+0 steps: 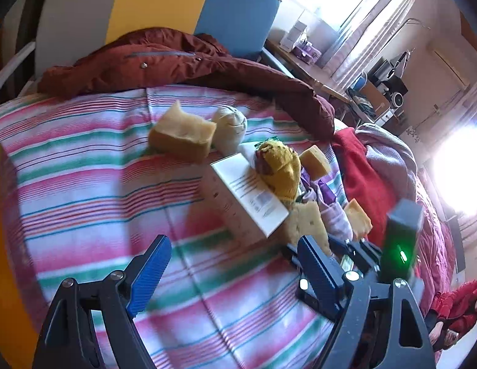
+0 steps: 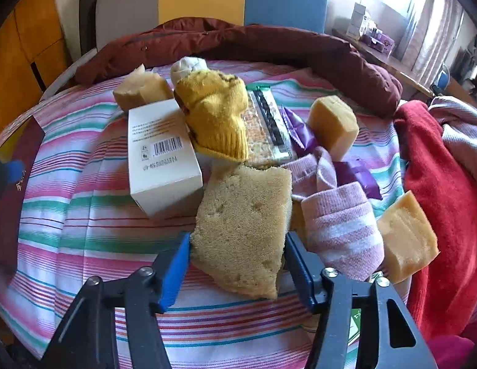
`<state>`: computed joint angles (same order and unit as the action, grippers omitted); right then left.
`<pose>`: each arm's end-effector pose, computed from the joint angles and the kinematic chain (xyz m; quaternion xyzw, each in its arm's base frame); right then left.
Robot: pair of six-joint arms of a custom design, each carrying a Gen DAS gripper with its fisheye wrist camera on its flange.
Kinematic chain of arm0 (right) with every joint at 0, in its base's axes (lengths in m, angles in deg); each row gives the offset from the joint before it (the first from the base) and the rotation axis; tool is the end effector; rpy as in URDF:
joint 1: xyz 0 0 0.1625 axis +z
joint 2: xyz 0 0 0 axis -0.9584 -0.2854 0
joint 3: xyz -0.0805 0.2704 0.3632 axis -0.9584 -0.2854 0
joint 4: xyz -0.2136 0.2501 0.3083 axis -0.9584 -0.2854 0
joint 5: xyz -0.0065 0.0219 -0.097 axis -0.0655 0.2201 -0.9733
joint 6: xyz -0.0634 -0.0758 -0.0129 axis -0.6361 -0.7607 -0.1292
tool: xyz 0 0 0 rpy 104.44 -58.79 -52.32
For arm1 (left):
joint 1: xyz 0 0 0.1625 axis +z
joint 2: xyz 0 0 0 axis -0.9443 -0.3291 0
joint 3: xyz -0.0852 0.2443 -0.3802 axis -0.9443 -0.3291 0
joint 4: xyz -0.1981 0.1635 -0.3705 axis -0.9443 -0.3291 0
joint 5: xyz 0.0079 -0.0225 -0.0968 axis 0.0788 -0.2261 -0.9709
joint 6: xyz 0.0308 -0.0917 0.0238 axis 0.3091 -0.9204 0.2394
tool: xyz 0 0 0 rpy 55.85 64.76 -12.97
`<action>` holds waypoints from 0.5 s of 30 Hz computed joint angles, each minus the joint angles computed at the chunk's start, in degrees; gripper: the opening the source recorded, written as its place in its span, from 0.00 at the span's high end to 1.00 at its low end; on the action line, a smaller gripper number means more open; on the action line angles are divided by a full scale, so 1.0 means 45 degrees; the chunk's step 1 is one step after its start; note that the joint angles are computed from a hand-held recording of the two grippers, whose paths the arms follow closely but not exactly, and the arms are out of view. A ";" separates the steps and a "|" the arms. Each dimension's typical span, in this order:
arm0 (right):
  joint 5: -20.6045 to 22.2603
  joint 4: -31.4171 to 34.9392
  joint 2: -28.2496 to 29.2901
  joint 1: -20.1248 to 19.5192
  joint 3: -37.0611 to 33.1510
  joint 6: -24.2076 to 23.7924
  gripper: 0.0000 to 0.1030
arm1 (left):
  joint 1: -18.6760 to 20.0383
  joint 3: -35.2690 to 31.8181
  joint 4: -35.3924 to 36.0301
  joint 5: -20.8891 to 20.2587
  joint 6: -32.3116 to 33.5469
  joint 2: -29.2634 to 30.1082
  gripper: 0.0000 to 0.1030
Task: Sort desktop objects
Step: 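Grasp the white box with the left tool while the right tool grasps a yellow sponge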
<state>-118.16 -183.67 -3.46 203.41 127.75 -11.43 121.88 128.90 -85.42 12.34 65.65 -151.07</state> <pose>0.3085 -0.2978 0.0461 -0.0641 -0.8468 0.3064 0.4301 -0.1342 -0.4141 0.2698 0.3010 0.9464 -0.0708 0.0937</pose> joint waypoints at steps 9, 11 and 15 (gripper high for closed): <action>0.0195 -0.0491 -0.0496 0.0217 0.0295 0.0148 0.43 | -0.0009 -0.0724 -0.0363 0.0209 -0.1380 0.2427 0.17; 0.0386 -0.0681 -0.0511 0.0237 0.0317 0.0037 0.43 | -0.0139 -0.0806 -0.0452 0.0516 -0.1593 0.2816 0.17; 0.0581 -0.1248 -0.0595 0.0180 0.0483 -0.0120 0.43 | -0.0291 -0.0943 -0.0562 0.0733 -0.1685 0.3446 0.17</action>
<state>-115.54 -189.29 -6.14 204.22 129.93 -11.97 120.57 124.66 -87.95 15.64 58.06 -135.57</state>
